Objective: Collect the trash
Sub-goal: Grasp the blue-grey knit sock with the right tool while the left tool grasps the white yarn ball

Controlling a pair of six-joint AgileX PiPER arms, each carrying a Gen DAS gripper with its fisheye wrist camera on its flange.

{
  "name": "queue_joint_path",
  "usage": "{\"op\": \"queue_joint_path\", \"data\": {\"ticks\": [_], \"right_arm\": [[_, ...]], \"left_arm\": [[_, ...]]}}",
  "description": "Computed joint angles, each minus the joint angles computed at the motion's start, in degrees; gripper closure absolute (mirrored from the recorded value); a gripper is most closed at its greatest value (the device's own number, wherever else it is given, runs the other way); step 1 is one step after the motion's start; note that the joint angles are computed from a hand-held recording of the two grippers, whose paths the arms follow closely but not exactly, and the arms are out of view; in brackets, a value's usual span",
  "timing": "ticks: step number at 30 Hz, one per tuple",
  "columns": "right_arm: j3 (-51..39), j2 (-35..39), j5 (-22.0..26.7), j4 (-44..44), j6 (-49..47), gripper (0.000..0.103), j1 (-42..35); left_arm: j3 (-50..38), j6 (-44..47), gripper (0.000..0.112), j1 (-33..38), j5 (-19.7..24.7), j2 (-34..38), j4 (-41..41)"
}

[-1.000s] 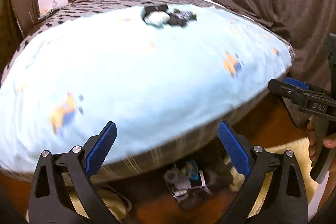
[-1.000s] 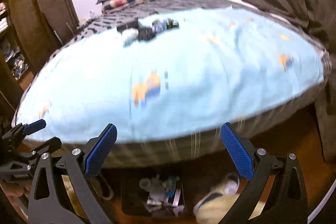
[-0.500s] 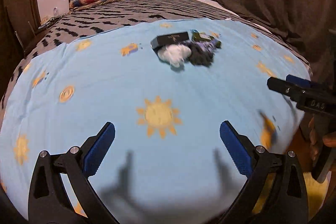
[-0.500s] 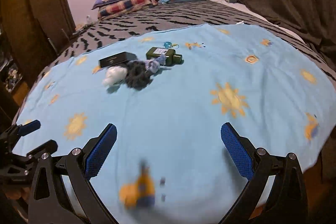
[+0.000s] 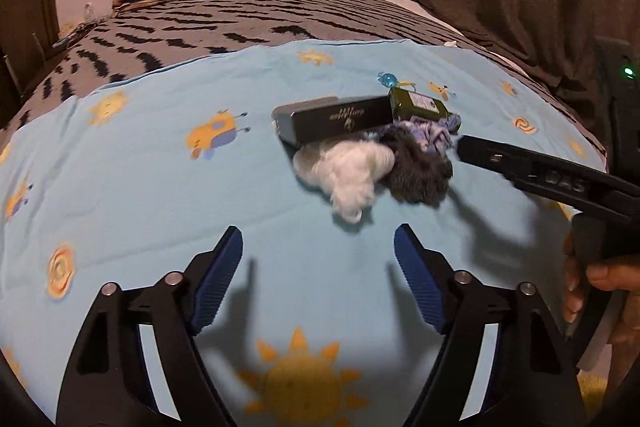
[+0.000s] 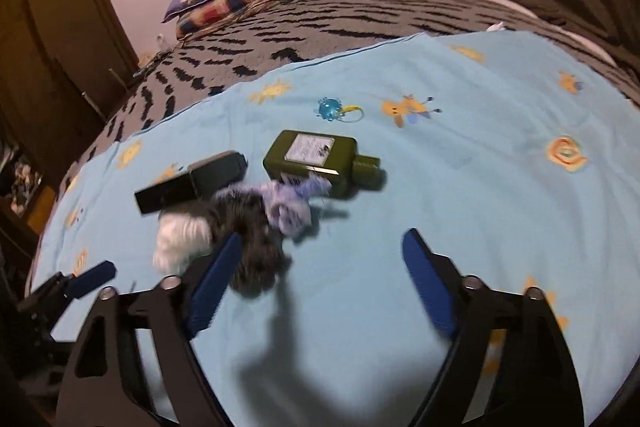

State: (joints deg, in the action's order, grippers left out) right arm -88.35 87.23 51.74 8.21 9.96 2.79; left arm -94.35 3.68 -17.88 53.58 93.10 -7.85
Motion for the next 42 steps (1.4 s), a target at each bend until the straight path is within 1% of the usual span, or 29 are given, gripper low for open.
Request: {"op": "queue_joint_path", "data": {"ticks": [1, 2, 3, 5, 6, 7, 8, 9, 10, 11, 12, 13, 14, 15, 21, 28, 33, 42], "right_arm": [[-1.42, 1.65, 0.15, 0.33, -0.14, 0.030, 0.06], [-2.30, 2.55, 0.31, 0.70, -0.49, 0.033, -0.04], [-3.58, 3.93, 0.71, 1.45, -1.06, 0.039, -0.11], [-5.32, 5.66, 1.29, 2.10, -1.51, 0.047, -0.12], [-6.51, 6.82, 1.80, 2.08, -1.59, 0.049, 0.04], [-7.35, 7.63, 2.25, 2.53, -2.10, 0.055, -0.02], [-8.12, 8.37, 2.60, 3.41, -2.74, 0.061, -0.18], [-8.88, 9.05, 2.79, 4.30, -3.27, 0.066, -0.25], [-8.98, 9.15, 2.69, 4.47, -3.42, 0.075, -0.19], [-9.03, 9.11, 2.41, 4.35, -3.44, 0.076, -0.01], [-8.95, 9.00, 2.09, 4.07, -3.26, 0.077, 0.14], [-8.56, 8.57, 1.66, 4.19, -3.40, 0.079, 0.18], [-8.31, 8.22, 1.42, 4.40, -3.53, 0.080, 0.11], [-7.66, 7.36, 1.07, 4.21, -3.38, 0.080, 0.10], [-4.08, 1.04, 1.48, 2.38, -2.74, 0.081, -0.68], [1.55, -9.04, 3.68, 0.13, -2.00, 0.081, -0.48], [6.30, -15.64, 5.75, -2.31, -0.07, 0.082, 1.58], [18.64, -29.53, 8.50, -6.18, 6.44, 0.083, 7.34]], "left_arm": [[-1.10, 0.66, 0.042, -0.06, -0.04, 1.04, -0.59], [-2.25, 1.31, 0.048, -0.07, 0.24, 2.04, -1.06], [-3.48, 1.81, 0.055, -0.14, 0.72, 3.04, -1.31], [-5.72, 2.35, 0.063, -0.59, 1.81, 5.10, -1.31], [-7.01, 2.48, 0.068, -0.80, 2.48, 6.28, -1.37], [-8.22, 2.74, 0.071, -0.82, 3.12, 7.36, -1.76], [-9.04, 2.97, 0.079, -0.77, 3.54, 8.10, -2.20], [-9.85, 3.19, 0.087, -0.75, 3.83, 8.81, -2.60], [-10.03, 3.23, 0.090, -0.83, 3.78, 9.02, -2.66], [-10.14, 3.17, 0.091, -0.94, 3.55, 9.08, -2.48], [-10.02, 3.35, 0.096, -0.98, 3.30, 8.90, -2.49], [-9.79, 3.54, 0.097, -0.98, 3.15, 8.58, -2.51], [-9.35, 3.68, 0.101, -0.97, 2.98, 8.09, -2.40], [-9.13, 3.79, 0.107, -1.02, 2.95, 7.74, -2.17], [-4.96, 4.06, 0.109, -0.84, 3.30, 2.58, -1.62], [3.03, 3.54, 0.109, -1.97, 4.19, -7.37, -1.77], [9.87, 1.35, 0.109, -4.11, 4.90, -15.44, -1.26], [19.40, -4.31, 0.109, -9.58, 6.73, -27.66, 1.18]]}}
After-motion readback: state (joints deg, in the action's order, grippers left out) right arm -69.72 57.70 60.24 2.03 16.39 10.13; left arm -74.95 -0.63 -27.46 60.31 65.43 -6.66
